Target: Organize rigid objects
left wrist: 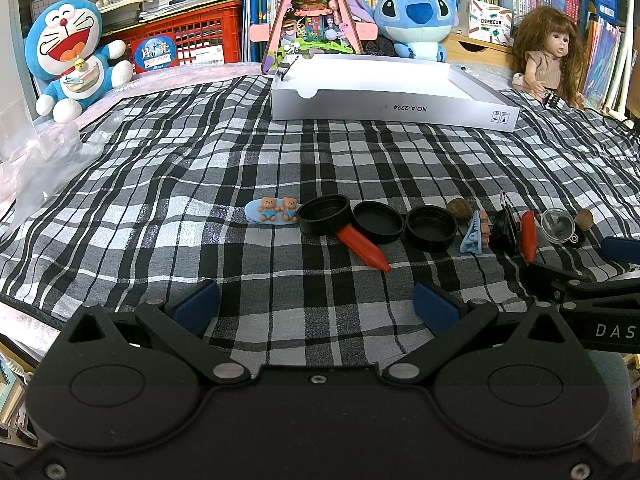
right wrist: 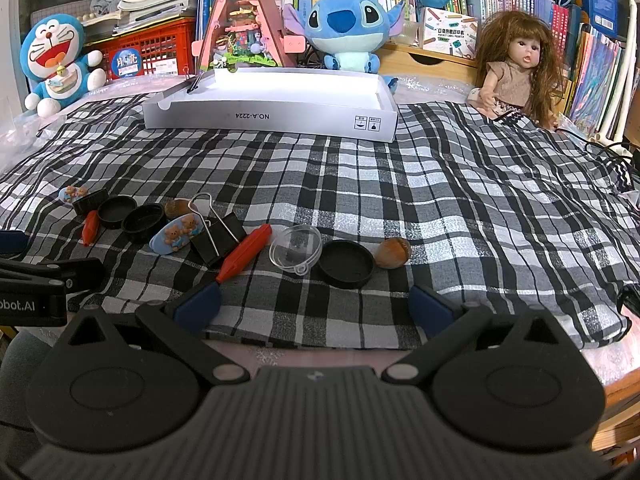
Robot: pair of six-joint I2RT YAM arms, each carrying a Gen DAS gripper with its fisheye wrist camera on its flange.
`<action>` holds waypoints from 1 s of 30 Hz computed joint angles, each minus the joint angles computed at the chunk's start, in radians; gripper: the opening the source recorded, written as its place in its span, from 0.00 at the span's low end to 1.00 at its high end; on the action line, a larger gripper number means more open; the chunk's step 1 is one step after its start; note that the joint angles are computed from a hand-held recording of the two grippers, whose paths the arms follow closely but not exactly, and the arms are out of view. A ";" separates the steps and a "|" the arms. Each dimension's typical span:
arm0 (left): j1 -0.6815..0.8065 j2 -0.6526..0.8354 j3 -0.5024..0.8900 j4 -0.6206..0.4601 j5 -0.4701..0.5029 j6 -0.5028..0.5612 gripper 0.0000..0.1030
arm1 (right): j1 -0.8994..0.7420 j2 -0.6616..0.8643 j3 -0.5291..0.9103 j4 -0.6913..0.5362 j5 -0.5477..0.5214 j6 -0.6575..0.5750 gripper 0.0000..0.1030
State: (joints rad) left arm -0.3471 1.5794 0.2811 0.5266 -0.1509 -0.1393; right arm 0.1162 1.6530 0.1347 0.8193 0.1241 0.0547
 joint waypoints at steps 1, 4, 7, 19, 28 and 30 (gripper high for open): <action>0.000 0.000 -0.001 0.001 0.000 0.000 1.00 | 0.000 0.000 0.000 0.001 0.000 0.000 1.00; 0.000 0.000 -0.001 0.001 0.000 0.000 1.00 | -0.002 0.001 -0.002 0.004 -0.002 0.000 1.00; 0.008 0.013 -0.004 0.024 0.009 0.008 1.00 | -0.009 -0.007 -0.012 0.017 -0.010 -0.002 1.00; 0.051 0.016 -0.055 0.133 0.081 0.068 0.93 | -0.018 0.034 -0.030 0.102 -0.023 -0.010 1.00; 0.052 -0.029 -0.087 0.166 0.145 0.109 0.52 | -0.034 0.125 -0.106 0.387 -0.060 -0.093 0.91; 0.049 -0.038 -0.085 0.157 0.157 0.095 0.43 | -0.019 0.142 -0.122 0.450 -0.049 -0.130 0.87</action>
State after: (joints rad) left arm -0.2985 1.5411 0.1958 0.6840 0.0063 -0.0441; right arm 0.0967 1.7952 0.0131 1.2698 0.0752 -0.0756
